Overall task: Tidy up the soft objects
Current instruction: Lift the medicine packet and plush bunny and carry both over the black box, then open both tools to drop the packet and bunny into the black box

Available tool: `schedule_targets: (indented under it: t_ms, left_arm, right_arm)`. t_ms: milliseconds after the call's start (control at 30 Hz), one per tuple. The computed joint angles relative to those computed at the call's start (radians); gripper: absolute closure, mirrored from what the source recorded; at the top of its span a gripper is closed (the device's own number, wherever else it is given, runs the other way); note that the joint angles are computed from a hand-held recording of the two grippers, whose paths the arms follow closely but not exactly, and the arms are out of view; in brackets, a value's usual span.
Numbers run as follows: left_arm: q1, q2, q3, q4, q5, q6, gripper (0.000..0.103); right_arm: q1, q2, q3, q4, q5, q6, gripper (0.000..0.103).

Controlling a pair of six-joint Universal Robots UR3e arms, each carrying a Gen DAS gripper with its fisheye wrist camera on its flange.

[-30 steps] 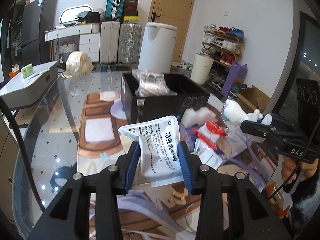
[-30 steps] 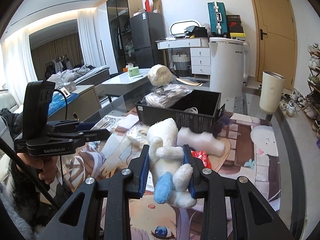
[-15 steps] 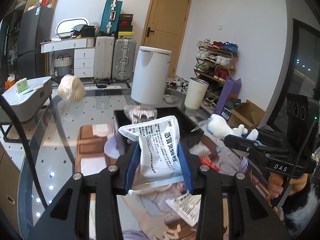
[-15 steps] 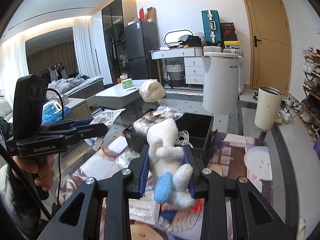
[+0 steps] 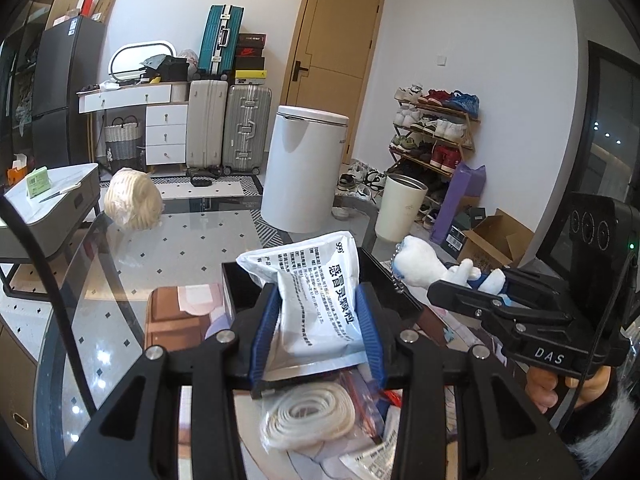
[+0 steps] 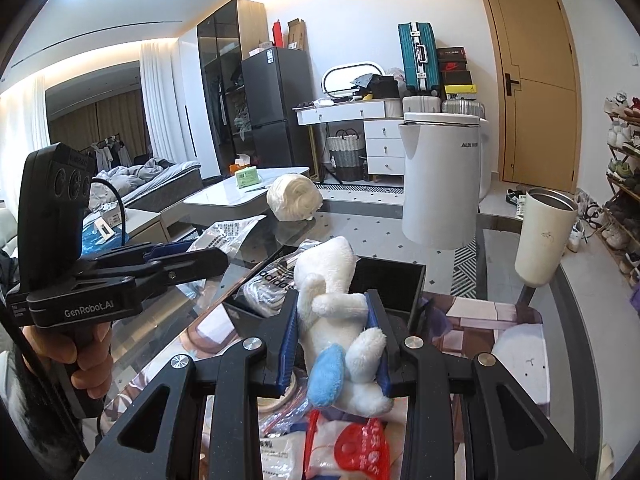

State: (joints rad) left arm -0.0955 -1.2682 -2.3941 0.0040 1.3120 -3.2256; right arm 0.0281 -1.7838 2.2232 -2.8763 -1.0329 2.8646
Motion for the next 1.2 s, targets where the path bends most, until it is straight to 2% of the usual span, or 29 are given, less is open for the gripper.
schedule_targets:
  t_ms: [333, 667, 900, 1033, 1100, 1167, 1200]
  left_arm:
    - [-0.001, -0.187, 0.095, 0.054, 0.017, 0.010, 0.065]
    - [-0.035, -0.346, 0.191, 0.040, 0.046, 0.005, 0.065]
    - [-0.068, -0.416, 0.235, 0.020, 0.083, 0.008, 0.064]
    - [-0.082, -0.422, 0.254, -0.004, 0.099, 0.016, 0.059]
    - [-0.083, -0.414, 0.255, -0.018, 0.093, 0.021, 0.056]
    - [-0.071, -0.397, 0.245, -0.028, 0.068, 0.020, 0.048]
    - [-0.062, -0.383, 0.231, -0.026, 0.053, 0.022, 0.040]
  right_arm:
    - [0.050, 0.188, -0.124, -0.040, -0.061, 0.011, 0.072]
    - [0.119, 0.390, -0.273, -0.042, -0.145, 0.019, 0.072]
    - [0.140, 0.472, -0.327, -0.036, -0.176, 0.024, 0.072]
    - [0.149, 0.492, -0.341, -0.040, -0.191, 0.028, 0.071]
    - [0.152, 0.490, -0.339, -0.048, -0.202, 0.030, 0.061]
    - [0.149, 0.483, -0.324, -0.074, -0.216, 0.036, 0.055]
    - [0.141, 0.472, -0.312, -0.078, -0.208, 0.039, 0.052]
